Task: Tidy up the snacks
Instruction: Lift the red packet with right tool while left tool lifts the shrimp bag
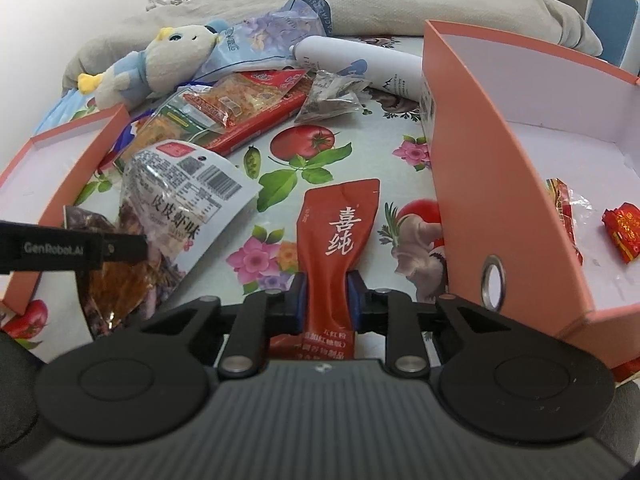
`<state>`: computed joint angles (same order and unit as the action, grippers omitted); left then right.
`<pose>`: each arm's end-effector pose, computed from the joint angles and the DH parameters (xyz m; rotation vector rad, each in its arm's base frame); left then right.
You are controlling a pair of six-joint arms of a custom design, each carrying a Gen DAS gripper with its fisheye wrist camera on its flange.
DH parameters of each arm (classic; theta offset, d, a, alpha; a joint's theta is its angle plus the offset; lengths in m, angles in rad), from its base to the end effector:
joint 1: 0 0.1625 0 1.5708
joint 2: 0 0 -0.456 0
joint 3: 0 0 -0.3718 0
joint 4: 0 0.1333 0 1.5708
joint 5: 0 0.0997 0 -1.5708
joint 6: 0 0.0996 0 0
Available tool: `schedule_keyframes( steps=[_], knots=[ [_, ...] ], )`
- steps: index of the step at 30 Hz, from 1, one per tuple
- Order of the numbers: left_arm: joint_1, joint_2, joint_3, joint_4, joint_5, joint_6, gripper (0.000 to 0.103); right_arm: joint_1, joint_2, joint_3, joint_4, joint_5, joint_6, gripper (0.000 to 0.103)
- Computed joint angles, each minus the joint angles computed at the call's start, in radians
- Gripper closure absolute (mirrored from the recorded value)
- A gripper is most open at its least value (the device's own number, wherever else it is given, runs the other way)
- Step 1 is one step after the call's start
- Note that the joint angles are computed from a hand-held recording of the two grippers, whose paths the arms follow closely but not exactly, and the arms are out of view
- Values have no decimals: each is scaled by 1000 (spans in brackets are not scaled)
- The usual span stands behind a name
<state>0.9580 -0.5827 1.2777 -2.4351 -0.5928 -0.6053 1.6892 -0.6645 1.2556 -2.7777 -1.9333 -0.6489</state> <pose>-0.2685 -0.7573 0.1373 -0.0947 2.2886 -0.8558 0.1921 -0.7857 0.2181 0.8199 -2.4299 0.6627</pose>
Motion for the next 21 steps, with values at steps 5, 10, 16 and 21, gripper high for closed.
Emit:
schedule_keyframes(
  steps=[5,10,16,21],
  knots=[
    [-9,-8,1,-5,16,-8,67,6,-8,-2,0,11,-2,79],
    [-18,-17,-10,-4,5,6,67,13,-17,-9,0,13,11,79],
    [-40,-24,-26,-41,13,42,67,27,-28,-28,10,23,22,80],
    [-57,-27,-50,-40,21,49,67,40,-43,-44,29,46,37,80]
  ],
)
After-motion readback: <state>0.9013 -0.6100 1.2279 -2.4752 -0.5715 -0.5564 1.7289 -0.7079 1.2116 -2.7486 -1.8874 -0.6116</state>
